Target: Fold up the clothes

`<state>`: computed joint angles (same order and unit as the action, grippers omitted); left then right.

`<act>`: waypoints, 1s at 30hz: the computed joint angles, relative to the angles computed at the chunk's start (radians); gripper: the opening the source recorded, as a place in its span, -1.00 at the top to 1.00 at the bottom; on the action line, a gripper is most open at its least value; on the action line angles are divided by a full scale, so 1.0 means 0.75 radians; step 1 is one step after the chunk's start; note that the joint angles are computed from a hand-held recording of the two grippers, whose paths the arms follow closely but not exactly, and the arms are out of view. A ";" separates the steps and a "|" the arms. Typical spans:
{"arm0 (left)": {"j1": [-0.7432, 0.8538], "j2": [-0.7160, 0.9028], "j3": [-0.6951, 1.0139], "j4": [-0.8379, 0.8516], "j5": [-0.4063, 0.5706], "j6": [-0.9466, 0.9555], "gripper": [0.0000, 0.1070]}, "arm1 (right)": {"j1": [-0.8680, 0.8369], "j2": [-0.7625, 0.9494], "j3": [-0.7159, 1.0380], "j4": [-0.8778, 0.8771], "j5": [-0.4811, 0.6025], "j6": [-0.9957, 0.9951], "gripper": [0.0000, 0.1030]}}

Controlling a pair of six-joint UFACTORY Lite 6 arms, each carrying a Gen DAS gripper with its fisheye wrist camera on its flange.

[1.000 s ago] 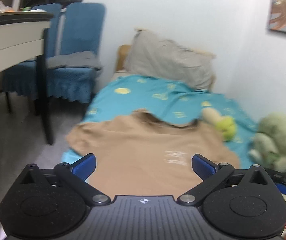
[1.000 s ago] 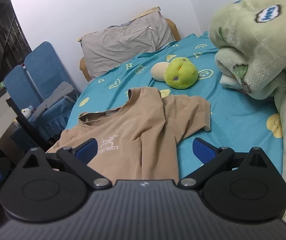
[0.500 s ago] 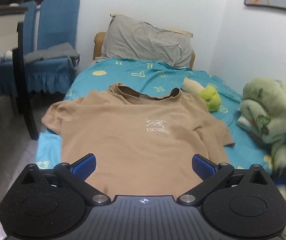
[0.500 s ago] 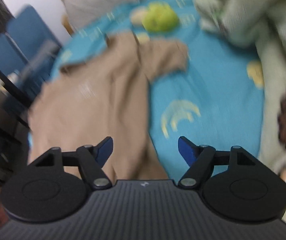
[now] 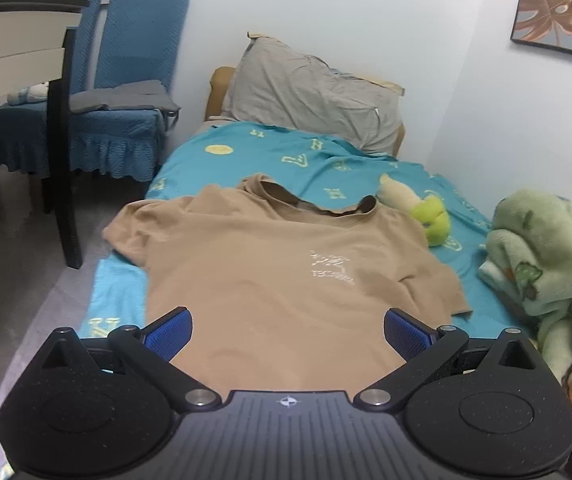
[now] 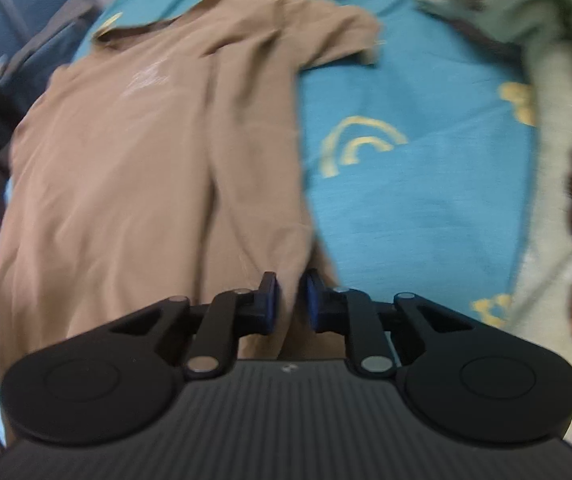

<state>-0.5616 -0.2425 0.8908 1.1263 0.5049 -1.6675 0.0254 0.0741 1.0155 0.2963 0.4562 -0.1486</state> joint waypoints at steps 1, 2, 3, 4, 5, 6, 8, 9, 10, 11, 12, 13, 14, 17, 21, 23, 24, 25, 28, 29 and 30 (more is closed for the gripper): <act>-0.002 -0.015 -0.008 -0.016 0.012 0.012 -0.92 | -0.022 -0.026 -0.019 0.015 -0.008 0.019 0.60; -0.005 -0.030 -0.015 -0.034 0.024 0.025 -0.92 | -0.052 -0.050 -0.039 0.066 -0.016 -0.003 0.59; -0.006 -0.042 -0.019 -0.049 0.032 0.033 -0.92 | -0.091 -0.075 -0.063 0.161 -0.026 -0.071 0.56; -0.008 -0.052 -0.021 -0.061 0.037 0.036 -0.92 | -0.133 -0.103 -0.083 0.301 -0.033 -0.166 0.56; -0.011 -0.058 -0.022 -0.068 0.044 0.033 -0.92 | -0.174 -0.129 -0.100 0.440 -0.033 -0.260 0.53; -0.018 -0.062 -0.021 -0.068 0.053 0.026 -0.92 | -0.217 -0.153 -0.115 0.580 -0.026 -0.354 0.44; -0.038 -0.056 -0.018 -0.051 0.074 0.001 -0.92 | -0.290 -0.149 -0.108 0.859 -0.002 -0.528 0.08; -0.049 -0.047 -0.014 -0.039 0.083 -0.013 -0.92 | -0.303 -0.100 -0.077 0.999 0.003 -0.603 -0.37; -0.058 -0.034 -0.008 -0.027 0.089 -0.027 -0.92 | -0.315 -0.051 -0.046 1.138 0.012 -0.678 -0.58; -0.065 -0.019 0.000 -0.015 0.092 -0.041 -0.92 | -0.323 0.004 -0.009 1.278 0.021 -0.751 -0.73; -0.072 -0.003 0.009 -0.003 0.095 -0.055 -0.92 | -0.318 0.092 0.059 1.417 0.027 -0.820 -0.72; -0.075 0.012 0.016 0.009 0.095 -0.072 -0.92 | -0.317 0.180 0.124 1.556 0.056 -0.903 -0.72; -0.074 0.025 0.021 0.024 0.090 -0.097 -0.92 | -0.314 0.270 0.194 1.673 0.088 -0.961 -0.71; -0.046 0.068 0.034 0.066 0.053 -0.167 -0.92 | -0.284 0.575 0.436 1.946 0.172 -1.035 -0.70; 0.013 0.136 0.047 0.114 -0.007 -0.260 -0.92 | -0.229 0.988 0.857 2.047 0.078 -1.045 -0.71; 0.062 0.173 0.053 0.125 -0.076 -0.306 -0.92 | -0.223 1.137 1.000 2.207 0.058 -1.199 -0.67; 0.084 0.193 0.057 0.143 -0.110 -0.337 -0.92 | -0.218 1.210 1.077 2.279 0.044 -1.270 -0.67; 0.103 0.214 0.062 0.175 -0.143 -0.380 -0.92 | -0.208 1.260 1.140 2.338 0.014 -1.345 -0.67; 0.146 0.278 0.084 0.301 -0.219 -0.521 -0.92 | -0.199 1.468 1.434 2.347 -0.011 -1.372 -0.71; 0.152 0.298 0.091 0.355 -0.233 -0.574 -0.92 | -0.200 1.559 1.573 2.294 -0.018 -1.322 -0.71; 0.157 0.313 0.096 0.405 -0.244 -0.625 -0.92 | -0.194 1.653 1.713 2.296 -0.037 -1.328 -0.68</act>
